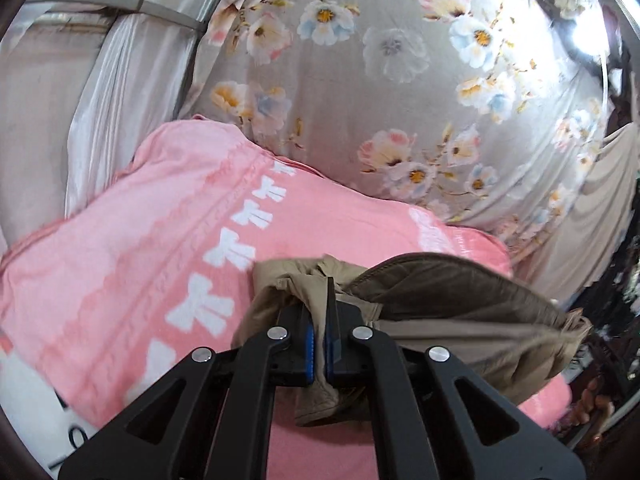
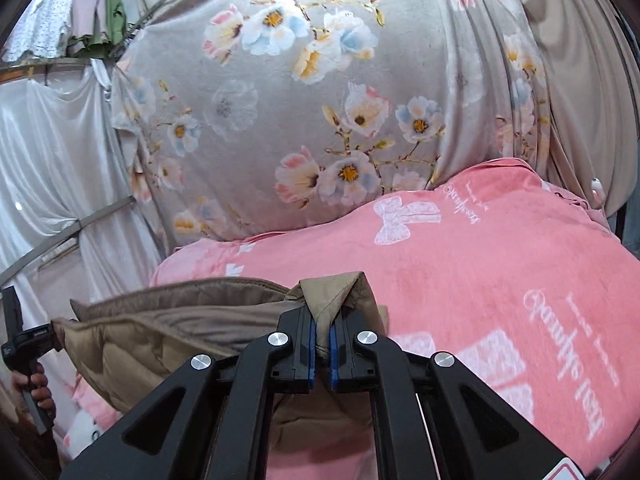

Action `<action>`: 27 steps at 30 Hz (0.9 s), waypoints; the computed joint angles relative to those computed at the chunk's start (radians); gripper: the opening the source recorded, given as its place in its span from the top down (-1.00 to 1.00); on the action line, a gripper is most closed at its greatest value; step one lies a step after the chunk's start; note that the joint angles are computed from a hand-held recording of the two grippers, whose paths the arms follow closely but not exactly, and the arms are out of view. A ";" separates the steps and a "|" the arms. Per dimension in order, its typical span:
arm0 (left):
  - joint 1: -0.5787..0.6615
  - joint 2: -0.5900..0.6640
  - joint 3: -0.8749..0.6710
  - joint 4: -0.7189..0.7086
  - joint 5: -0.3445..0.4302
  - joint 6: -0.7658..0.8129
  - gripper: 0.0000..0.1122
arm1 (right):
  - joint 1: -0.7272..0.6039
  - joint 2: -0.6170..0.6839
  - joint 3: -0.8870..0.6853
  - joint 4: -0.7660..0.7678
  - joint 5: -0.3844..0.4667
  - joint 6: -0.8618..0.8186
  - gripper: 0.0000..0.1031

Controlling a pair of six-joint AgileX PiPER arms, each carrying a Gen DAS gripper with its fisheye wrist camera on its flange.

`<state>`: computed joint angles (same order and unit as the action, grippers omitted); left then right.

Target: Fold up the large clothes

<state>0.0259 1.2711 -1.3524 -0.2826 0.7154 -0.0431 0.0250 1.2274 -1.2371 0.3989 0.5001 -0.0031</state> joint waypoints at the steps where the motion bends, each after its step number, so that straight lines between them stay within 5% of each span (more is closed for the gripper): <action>1: -0.029 0.082 -0.066 0.079 -0.007 -0.049 0.95 | -0.005 0.059 -0.040 0.007 -0.004 -0.001 0.92; 5: -0.111 0.372 -0.311 0.353 0.022 -0.234 0.95 | 0.007 0.339 -0.260 -0.092 -0.005 0.116 0.92; 14: -0.147 0.888 -0.821 0.523 0.236 -0.304 0.95 | 0.058 0.785 -0.674 -0.314 0.148 0.388 0.92; 27: -0.144 1.146 -1.070 0.527 0.309 -0.287 0.92 | 0.074 1.023 -0.877 -0.352 0.247 0.451 0.92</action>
<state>-0.1183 2.4172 -2.4222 0.2447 1.0241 -0.3303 0.0986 2.2506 -2.1140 0.0471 0.7474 0.4481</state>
